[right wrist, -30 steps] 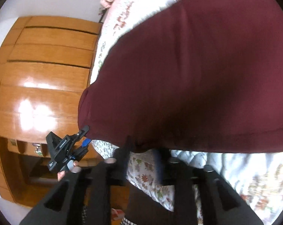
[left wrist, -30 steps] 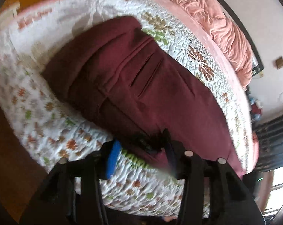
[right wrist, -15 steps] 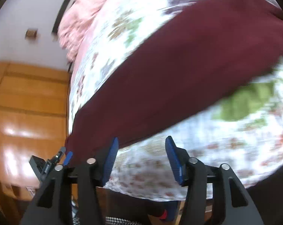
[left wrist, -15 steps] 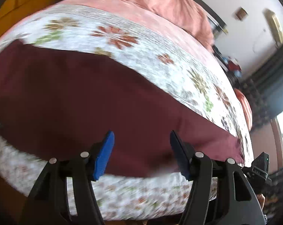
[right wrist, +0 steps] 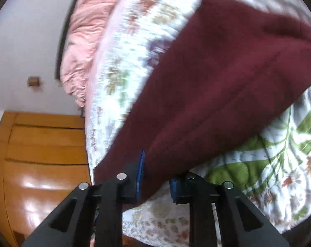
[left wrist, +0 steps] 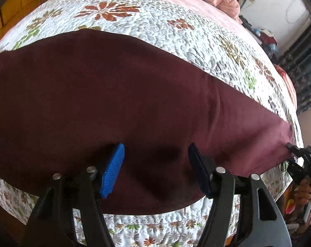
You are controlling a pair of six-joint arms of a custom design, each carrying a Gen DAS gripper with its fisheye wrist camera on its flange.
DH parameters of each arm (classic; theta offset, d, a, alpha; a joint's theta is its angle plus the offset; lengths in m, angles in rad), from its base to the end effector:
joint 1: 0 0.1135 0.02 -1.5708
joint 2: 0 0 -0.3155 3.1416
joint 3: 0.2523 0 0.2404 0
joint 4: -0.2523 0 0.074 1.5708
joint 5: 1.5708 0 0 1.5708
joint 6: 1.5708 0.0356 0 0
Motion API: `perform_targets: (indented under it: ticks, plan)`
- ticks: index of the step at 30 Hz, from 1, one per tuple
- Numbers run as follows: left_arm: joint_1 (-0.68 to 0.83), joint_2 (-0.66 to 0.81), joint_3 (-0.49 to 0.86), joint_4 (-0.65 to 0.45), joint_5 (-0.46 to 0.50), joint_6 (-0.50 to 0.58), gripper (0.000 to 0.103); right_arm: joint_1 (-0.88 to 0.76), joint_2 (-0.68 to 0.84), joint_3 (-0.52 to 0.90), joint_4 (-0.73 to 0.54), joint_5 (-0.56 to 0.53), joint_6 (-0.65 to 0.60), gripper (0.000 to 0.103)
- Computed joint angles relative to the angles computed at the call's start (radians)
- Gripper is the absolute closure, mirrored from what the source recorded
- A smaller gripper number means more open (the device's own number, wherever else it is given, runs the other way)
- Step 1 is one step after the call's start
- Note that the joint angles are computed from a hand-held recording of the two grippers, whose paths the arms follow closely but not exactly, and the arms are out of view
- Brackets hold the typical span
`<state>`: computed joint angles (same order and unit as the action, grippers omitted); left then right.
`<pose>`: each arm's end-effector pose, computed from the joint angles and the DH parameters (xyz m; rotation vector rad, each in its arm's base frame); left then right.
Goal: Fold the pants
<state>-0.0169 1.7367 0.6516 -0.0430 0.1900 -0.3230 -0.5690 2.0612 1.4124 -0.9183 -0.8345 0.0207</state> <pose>0.2804 -0.0115 0.1484 -0.3564 2.6924 -0.3584 0.3434 -0.1883 0.2011 0.7781 2.5695 1.1443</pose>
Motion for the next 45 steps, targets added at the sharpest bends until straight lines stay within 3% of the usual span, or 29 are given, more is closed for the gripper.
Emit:
perform_targets:
  ticks: [3,7,9,10,13,17,19,24,25,27,29,32,36,38,42,43,45]
  plan:
    - [0.003,-0.006,-0.002,0.0,0.008,-0.013,0.042,-0.036,-0.048,0.027,-0.073,-0.051,-0.139,0.085]
    - [-0.051,0.01,0.005,0.005,-0.064,0.005,0.04,-0.025,-0.018,0.006,-0.069,0.166,-0.215,0.085]
    - [-0.072,0.01,0.028,-0.028,-0.09,-0.001,0.039,-0.061,0.022,0.008,-0.093,0.113,-0.228,0.084]
    - [-0.078,0.002,0.036,-0.045,-0.099,-0.006,0.039,-0.078,0.028,0.015,-0.111,0.074,-0.241,0.079]
    - [-0.122,-0.045,0.045,-0.065,-0.109,-0.04,0.038,-0.12,0.013,0.035,-0.104,0.032,-0.219,0.066]
    - [-0.232,-0.063,0.093,-0.08,-0.121,-0.056,0.03,-0.208,0.086,0.124,-0.142,-0.068,-0.13,0.065]
    - [-0.281,-0.05,0.124,-0.079,-0.103,-0.073,0.025,-0.223,0.086,0.132,-0.07,-0.064,-0.055,0.065]
    - [-0.36,0.066,0.202,-0.088,-0.1,-0.091,0.023,-0.222,0.163,0.201,-0.083,-0.089,-0.035,0.065]
    - [-0.365,0.086,0.209,-0.088,-0.097,-0.095,0.023,-0.222,0.165,0.198,-0.073,-0.097,-0.034,0.066]
    - [-0.368,0.118,0.213,-0.088,-0.086,-0.107,0.023,-0.192,0.16,0.21,-0.032,-0.091,-0.019,0.078]
    - [-0.366,0.12,0.196,-0.065,-0.093,-0.117,0.023,-0.193,0.137,0.253,-0.087,-0.095,-0.086,0.084]
    - [-0.355,0.076,0.166,-0.022,-0.095,-0.143,0.023,-0.177,0.09,0.338,-0.134,-0.14,-0.172,0.087]
    - [-0.345,0.012,0.124,0.059,-0.104,-0.178,0.017,-0.194,-0.02,0.304,-0.092,-0.226,-0.298,0.087]
    - [-0.353,0.051,0.158,0.02,-0.102,-0.161,0.016,-0.215,0.009,0.294,-0.093,-0.168,-0.275,0.087]
    - [-0.375,0.147,0.189,-0.018,-0.131,-0.13,0.016,-0.237,0.176,0.292,-0.089,0.064,-0.177,0.087]
    - [-0.385,0.144,0.183,-0.01,-0.148,-0.114,0.016,-0.246,0.186,0.27,-0.076,0.059,-0.195,0.089]
    - [-0.386,0.138,0.188,-0.024,-0.148,-0.099,0.016,-0.259,0.176,0.255,-0.071,0.028,-0.214,0.082]
